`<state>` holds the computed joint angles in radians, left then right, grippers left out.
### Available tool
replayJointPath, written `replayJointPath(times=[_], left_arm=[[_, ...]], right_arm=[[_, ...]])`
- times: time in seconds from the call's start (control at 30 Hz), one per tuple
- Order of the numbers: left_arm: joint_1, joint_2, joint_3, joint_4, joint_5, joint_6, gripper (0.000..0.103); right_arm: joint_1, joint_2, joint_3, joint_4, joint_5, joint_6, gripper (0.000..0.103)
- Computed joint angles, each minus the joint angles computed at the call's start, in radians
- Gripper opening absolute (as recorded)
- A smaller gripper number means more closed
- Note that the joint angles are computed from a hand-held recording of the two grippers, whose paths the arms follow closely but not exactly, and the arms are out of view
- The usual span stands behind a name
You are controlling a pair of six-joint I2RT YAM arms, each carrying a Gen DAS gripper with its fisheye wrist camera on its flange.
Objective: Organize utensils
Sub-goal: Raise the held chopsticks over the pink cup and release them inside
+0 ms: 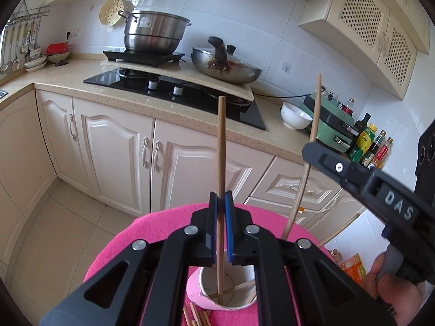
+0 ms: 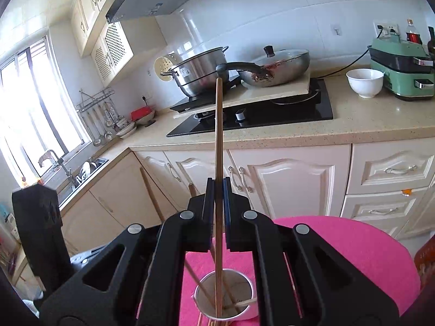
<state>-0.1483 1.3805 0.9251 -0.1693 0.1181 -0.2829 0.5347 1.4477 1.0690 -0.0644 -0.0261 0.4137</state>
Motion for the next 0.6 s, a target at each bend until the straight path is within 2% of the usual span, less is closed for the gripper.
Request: replayJointPath(times=[0.13, 0.6], left_arm=[[-0.009, -0.038, -0.063, 0.021, -0.017, -0.012, 0.006], [-0.072, -0.113, -0.133, -0.051, -0.084, -0.006, 0.006]], right_arm=[[0.012, 0.014, -0.008, 0.023, 0.036, -0.026, 0.007], [0.056, -0.029, -0.090, 0.015, 0.083, -0.036, 0.007]])
